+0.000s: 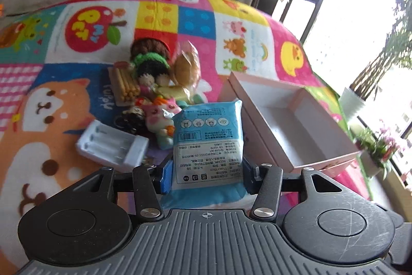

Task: Organize objects
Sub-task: 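Grasp the blue wipes packet with the left gripper while the right gripper grasps the lace cloth, then lower the blue packet into the pink box with the left gripper while the right drops the lace cloth in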

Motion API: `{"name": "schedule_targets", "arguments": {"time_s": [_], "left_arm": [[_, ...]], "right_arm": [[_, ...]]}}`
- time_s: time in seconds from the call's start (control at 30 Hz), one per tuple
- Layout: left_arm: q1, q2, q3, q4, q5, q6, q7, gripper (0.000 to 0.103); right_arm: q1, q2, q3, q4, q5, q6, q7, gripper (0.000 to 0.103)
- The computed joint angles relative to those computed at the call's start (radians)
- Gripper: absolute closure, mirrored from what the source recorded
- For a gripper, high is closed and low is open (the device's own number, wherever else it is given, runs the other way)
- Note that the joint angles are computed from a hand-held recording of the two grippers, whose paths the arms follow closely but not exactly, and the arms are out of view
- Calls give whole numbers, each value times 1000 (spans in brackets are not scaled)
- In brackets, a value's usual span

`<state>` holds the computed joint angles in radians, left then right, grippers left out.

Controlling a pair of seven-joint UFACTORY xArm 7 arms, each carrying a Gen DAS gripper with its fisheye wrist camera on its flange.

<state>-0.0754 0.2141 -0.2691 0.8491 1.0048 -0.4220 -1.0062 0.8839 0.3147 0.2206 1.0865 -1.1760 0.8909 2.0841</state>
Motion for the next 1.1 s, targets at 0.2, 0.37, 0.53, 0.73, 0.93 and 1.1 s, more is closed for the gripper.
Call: {"name": "schedule_targets", "arguments": {"time_s": [0.2, 0.37, 0.53, 0.73, 0.93, 1.1], "left_arm": [[48, -219, 154, -247, 14, -133, -11, 48], [67, -240, 263, -303, 122, -201, -126, 48], [60, -276, 281, -361, 47, -204, -41, 47], [16, -309, 279, -369, 133, -135, -59, 47], [-47, -284, 246, -294, 266, -171, -174, 47], [-153, -147, 136, -63, 236, -142, -231, 47]], "right_arm": [[-2, -4, -8, 0, -111, -97, 25, 0], [4, 70, -7, 123, -319, -253, -8, 0], [3, 261, -9, 382, -239, -442, -294, 1], [38, 309, -19, 455, -49, -420, -512, 69], [140, -15, -106, 90, -197, -289, -178, 76], [151, -283, -25, -186, -157, 31, 18, 76]]}}
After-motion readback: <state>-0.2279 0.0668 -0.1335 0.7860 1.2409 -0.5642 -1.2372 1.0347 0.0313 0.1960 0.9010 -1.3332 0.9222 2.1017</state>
